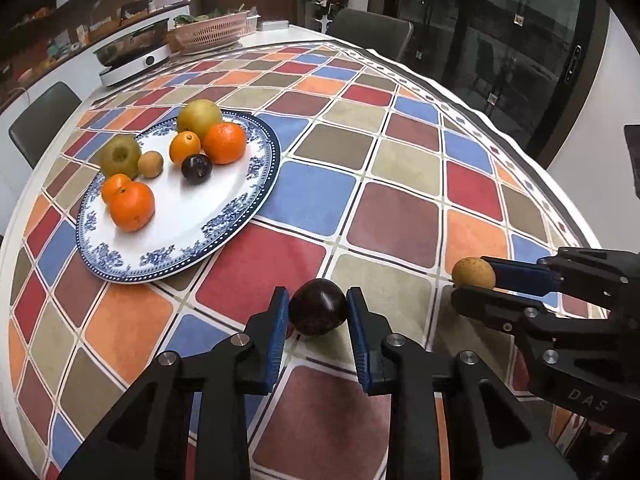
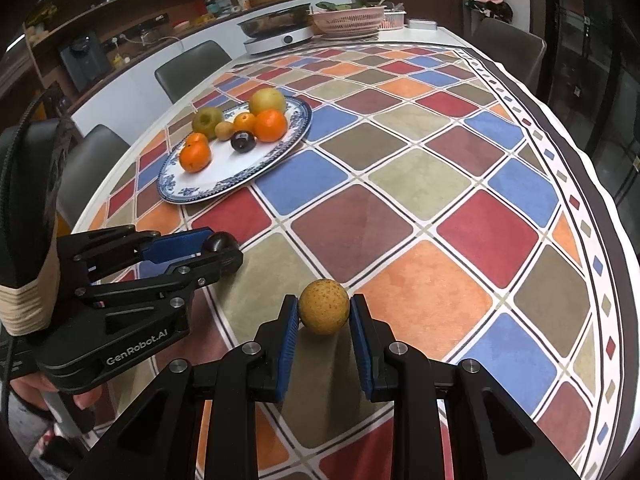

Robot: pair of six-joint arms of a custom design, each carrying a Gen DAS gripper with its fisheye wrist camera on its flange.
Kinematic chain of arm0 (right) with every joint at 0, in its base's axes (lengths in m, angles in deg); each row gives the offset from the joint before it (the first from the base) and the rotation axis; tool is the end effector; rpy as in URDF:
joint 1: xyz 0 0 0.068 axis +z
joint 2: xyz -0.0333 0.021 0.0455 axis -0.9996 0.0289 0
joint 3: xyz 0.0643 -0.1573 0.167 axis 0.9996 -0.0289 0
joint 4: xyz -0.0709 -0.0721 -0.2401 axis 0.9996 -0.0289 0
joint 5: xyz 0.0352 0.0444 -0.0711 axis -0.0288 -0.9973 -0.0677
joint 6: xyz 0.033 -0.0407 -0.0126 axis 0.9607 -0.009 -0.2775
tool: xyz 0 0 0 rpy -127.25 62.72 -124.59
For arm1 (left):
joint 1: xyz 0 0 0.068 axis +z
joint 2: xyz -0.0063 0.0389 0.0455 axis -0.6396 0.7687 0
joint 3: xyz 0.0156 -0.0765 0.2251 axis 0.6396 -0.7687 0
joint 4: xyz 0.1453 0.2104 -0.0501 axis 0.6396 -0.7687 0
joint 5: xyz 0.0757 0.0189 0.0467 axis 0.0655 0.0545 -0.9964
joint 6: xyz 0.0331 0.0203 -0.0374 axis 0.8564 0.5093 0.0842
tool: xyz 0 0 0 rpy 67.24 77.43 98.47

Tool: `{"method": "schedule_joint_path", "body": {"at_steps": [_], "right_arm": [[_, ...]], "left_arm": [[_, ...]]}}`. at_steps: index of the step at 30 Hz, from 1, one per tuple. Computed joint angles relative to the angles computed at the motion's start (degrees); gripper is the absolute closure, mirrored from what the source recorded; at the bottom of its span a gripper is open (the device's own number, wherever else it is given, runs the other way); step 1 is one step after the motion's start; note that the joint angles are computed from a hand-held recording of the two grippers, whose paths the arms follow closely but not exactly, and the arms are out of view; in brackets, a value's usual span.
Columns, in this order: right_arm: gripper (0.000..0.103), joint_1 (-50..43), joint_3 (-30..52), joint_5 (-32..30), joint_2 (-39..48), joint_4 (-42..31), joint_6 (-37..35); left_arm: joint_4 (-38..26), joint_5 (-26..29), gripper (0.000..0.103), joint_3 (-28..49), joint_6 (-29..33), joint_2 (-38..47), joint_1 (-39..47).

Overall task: Organize fruits
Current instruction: 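Carry dark plum and brown fruit onto the plate and open both tools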

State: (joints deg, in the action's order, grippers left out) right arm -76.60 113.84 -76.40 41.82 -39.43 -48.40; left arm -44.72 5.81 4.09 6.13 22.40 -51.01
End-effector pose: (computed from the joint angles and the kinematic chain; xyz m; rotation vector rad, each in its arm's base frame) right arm 0.2799 0.0597 0.1089 0.0585 2.5209 0.2483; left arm 0.3385 -0.0765 0.1187 0.7162 2.4589 -0.2955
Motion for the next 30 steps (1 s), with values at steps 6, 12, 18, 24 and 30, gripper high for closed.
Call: {"method": "schedule_joint_path", "body": {"at_steps": [6,12,18,24,30], "right_arm": [[0.076,1.1,0.0,0.2,-2.3,-1.1,0.0],[0.076,2.9,0.4,0.7,-4.9,-2.5,0.1],[0.076,5.1,1.5,1.6,-7.5,-4.0,0.3],[0.076,7.2,3.7,2.0,-7.6,-4.7,0.1],[0.076,9.0,7.3,2.6,-5.3,-5.4,-0.9]], "left_arm": [[-1.0,1.1,0.073,-2.5,0.0,-4.4,1.4],[-1.8,2.2,0.073,-4.8,-0.1,-9.5,3.4],[-2.9,3.8,0.073,-7.1,0.1,-14.5,6.3],[-3.3,4.7,0.073,-8.4,0.8,-18.0,9.4],[-3.2,5.4,0.073,-7.4,1.5,-18.4,11.9]]}}
